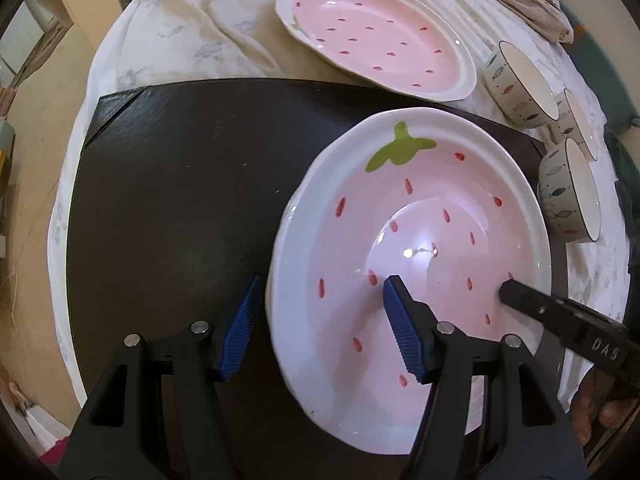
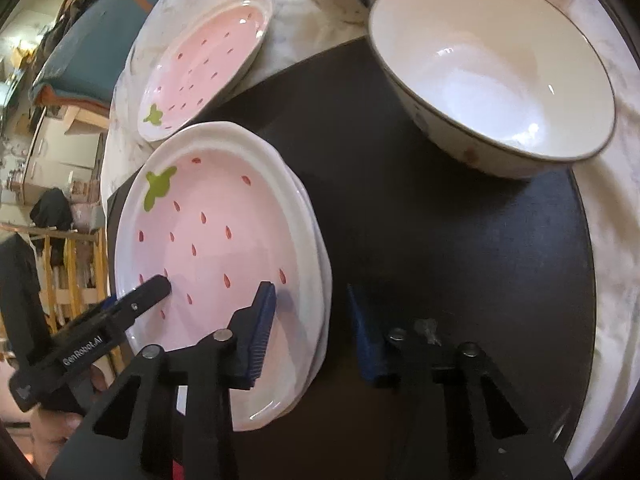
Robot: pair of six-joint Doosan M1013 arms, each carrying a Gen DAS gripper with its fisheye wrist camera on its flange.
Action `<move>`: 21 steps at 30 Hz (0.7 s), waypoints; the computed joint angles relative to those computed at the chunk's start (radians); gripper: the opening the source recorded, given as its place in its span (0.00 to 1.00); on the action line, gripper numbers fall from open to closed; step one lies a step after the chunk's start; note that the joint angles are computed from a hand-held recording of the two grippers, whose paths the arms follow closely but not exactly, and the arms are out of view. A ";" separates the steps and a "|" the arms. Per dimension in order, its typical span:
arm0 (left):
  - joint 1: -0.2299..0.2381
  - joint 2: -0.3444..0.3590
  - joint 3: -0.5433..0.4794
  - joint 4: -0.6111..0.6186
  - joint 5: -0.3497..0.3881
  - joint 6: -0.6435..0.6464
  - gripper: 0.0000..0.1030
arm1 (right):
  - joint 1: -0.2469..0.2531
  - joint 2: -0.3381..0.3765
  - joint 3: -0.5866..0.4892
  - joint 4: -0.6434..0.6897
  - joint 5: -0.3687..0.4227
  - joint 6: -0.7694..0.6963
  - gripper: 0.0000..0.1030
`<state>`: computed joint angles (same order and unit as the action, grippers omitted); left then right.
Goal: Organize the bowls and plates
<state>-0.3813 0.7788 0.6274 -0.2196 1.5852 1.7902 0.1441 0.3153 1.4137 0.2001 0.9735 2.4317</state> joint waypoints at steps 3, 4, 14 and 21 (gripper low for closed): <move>-0.003 0.006 -0.012 -0.008 0.008 -0.003 0.51 | 0.005 0.007 -0.011 -0.004 0.007 -0.033 0.30; -0.003 0.009 -0.019 -0.008 0.014 -0.010 0.50 | 0.007 0.006 -0.009 -0.010 0.006 -0.033 0.30; 0.002 -0.025 0.027 0.026 -0.017 0.028 0.31 | 0.029 0.012 -0.026 -0.044 0.034 -0.050 0.31; 0.012 -0.075 0.110 0.040 -0.056 0.090 0.29 | 0.047 0.009 -0.026 -0.038 0.051 -0.049 0.31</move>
